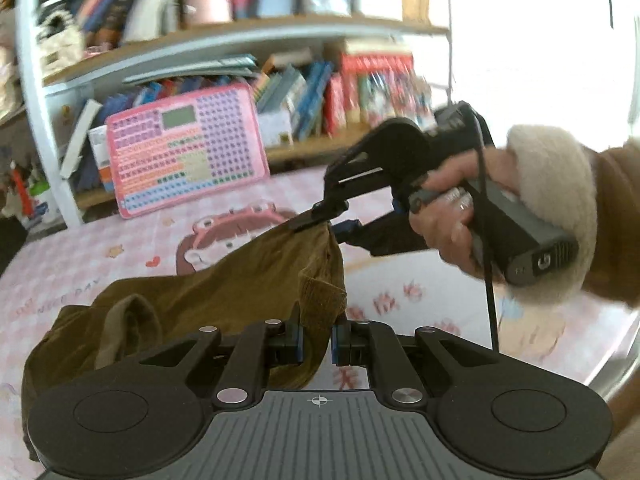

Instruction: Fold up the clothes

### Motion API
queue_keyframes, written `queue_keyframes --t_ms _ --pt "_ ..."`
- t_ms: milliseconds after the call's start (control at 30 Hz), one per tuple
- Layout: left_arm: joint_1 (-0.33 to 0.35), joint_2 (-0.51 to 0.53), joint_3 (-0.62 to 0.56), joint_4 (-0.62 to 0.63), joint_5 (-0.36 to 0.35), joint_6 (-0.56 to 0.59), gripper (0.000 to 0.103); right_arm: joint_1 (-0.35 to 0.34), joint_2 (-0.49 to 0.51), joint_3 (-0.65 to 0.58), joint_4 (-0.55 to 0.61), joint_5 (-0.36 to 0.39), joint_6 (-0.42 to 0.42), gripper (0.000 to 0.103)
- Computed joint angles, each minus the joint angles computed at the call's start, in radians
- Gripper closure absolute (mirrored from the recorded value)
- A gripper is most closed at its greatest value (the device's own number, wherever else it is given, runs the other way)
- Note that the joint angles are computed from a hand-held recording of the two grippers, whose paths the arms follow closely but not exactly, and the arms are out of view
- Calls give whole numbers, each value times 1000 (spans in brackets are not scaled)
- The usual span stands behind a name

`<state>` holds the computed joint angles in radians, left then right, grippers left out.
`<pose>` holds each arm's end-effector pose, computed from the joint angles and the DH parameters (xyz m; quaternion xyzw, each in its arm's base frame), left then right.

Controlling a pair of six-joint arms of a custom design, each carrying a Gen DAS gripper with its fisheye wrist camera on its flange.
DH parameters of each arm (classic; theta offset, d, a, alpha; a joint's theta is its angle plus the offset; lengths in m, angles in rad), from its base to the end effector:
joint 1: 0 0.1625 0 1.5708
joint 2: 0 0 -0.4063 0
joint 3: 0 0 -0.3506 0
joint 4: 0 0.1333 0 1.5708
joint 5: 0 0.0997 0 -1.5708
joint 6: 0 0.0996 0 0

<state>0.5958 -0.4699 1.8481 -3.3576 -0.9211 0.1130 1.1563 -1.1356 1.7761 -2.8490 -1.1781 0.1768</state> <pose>-0.3486 -0.4702 -0.0308 0.4249 0.8275 -0.3053 0.2036 -0.0796 -0.6066 0.3068 0.2129 0.9088 -0.3272 0.1475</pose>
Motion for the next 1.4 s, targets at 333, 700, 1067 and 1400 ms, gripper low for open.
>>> queue_keyframes --t_ms 333,700,1067,1400 --pt "64 -165 141 -215 -5 -110 92 190 109 -93 -52 25 -11 89" --pt "302 -361 185 17 -136 -223 91 412 393 -268 -121 -310 -46 89" --pt "463 -489 151 295 -245 -138 61 452 491 -275 -223 -411 -66 64" --pt "556 -372 -77 345 -442 -104 40 528 384 51 -636 -834 -252 54"
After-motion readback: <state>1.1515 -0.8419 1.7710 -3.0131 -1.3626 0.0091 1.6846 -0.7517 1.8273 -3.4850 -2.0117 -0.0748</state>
